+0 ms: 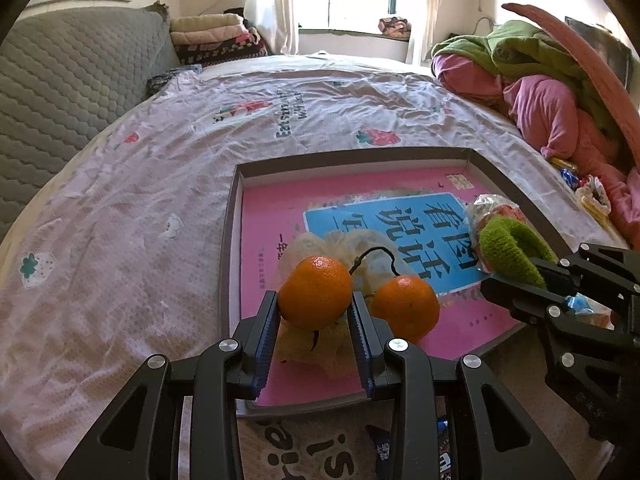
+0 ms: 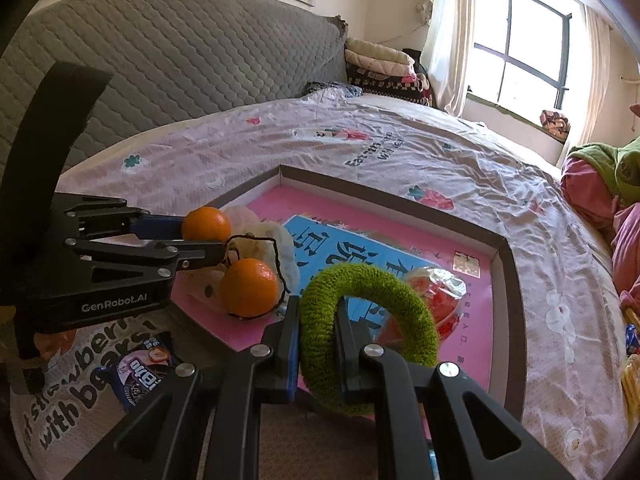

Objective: Organize objects
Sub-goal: 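Lower the small orange into the pink tray with the left gripper while the right lowers the green ring there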

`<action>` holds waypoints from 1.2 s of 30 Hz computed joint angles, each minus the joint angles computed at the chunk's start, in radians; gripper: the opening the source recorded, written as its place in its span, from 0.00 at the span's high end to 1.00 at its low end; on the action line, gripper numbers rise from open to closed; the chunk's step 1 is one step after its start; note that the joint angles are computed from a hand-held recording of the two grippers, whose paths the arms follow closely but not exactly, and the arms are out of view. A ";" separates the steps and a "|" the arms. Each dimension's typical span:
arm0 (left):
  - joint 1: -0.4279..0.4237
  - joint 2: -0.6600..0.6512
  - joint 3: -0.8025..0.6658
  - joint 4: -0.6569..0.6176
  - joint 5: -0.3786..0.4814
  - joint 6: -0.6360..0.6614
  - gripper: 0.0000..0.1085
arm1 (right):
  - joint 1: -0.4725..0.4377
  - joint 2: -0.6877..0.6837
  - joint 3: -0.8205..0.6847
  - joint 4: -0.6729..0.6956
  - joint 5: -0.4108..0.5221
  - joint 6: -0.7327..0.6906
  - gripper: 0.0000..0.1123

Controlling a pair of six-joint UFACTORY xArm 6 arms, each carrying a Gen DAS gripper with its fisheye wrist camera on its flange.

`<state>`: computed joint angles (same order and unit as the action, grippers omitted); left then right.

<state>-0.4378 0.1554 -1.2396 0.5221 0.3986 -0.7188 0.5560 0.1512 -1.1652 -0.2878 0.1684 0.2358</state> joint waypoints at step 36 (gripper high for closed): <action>-0.017 -0.014 0.039 -0.118 -0.001 0.084 0.67 | 0.001 0.039 -0.037 0.341 0.095 -0.200 0.87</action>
<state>-0.4548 0.1412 -1.2001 0.4038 0.3980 -0.6346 0.5572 0.1905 -1.2020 0.0534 0.2633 0.0357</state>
